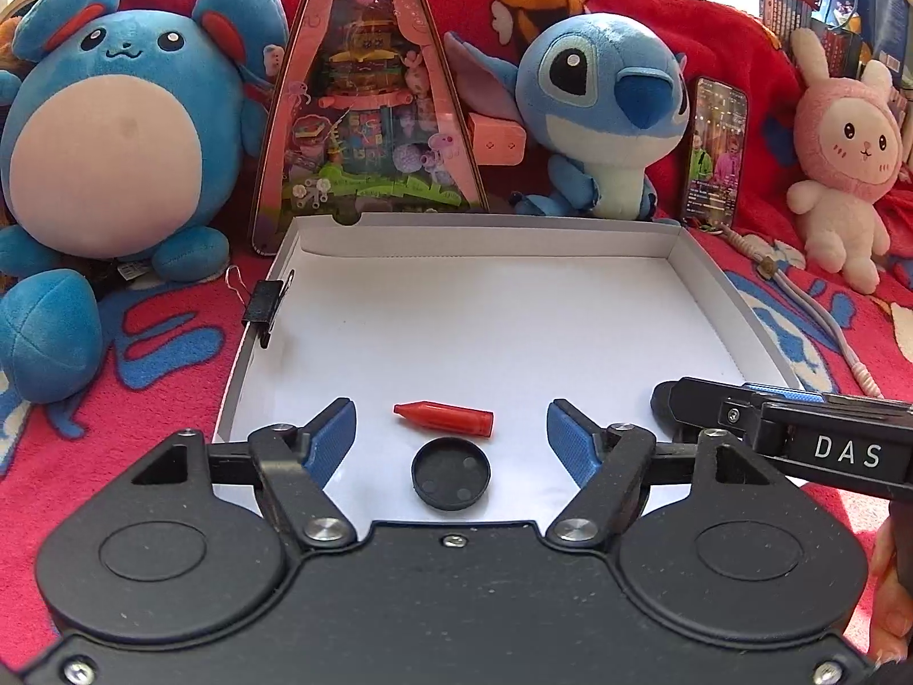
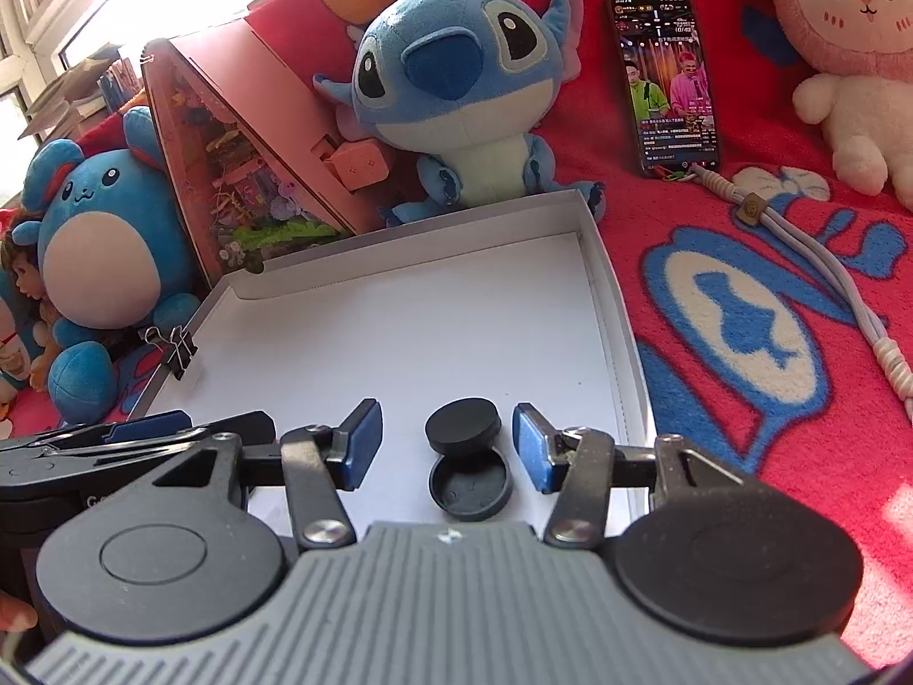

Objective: Organize rigid objects
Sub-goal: 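Open both grippers to release the marker and jar into the box, then move both grippers back toward the remaining objects on the blanket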

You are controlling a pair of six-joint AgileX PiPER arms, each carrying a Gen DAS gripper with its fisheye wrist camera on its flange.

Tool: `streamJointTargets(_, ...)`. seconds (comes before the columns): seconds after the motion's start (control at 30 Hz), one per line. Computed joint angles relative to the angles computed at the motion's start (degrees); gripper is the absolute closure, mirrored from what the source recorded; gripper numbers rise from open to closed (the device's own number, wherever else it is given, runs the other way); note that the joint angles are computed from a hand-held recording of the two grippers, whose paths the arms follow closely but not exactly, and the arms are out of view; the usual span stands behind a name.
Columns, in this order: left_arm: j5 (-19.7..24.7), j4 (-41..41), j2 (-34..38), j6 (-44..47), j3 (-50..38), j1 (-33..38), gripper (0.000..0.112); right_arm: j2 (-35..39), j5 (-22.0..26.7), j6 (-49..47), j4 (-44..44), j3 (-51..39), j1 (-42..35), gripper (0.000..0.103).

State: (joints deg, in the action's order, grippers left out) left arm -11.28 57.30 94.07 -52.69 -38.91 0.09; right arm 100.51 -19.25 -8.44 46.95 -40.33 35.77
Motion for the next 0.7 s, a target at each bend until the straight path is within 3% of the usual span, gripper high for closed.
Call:
streamJointTargets(0.13, -3.11, 2.17, -5.06, 0.57, 4.62, 1.8, 0.032, -4.31, -2.88, 1.84, -2.19, 4.45, 2.23, 0.025)
streamJointTargets(0.33, -7.5, 8.56, -11.69, -2.27, 10.99, 5.45, 0.03, -9.53, -7.49, -1.45, 1.78, 10.4, 8.01, 0.018)
streamJointTargets(0.7, -14.1, 16.56, -21.45, -3.68, 21.45, 11.89, 0.029, -14.25, -15.99, -7.49, 12.04, 17.76, 19.01, 0.015)
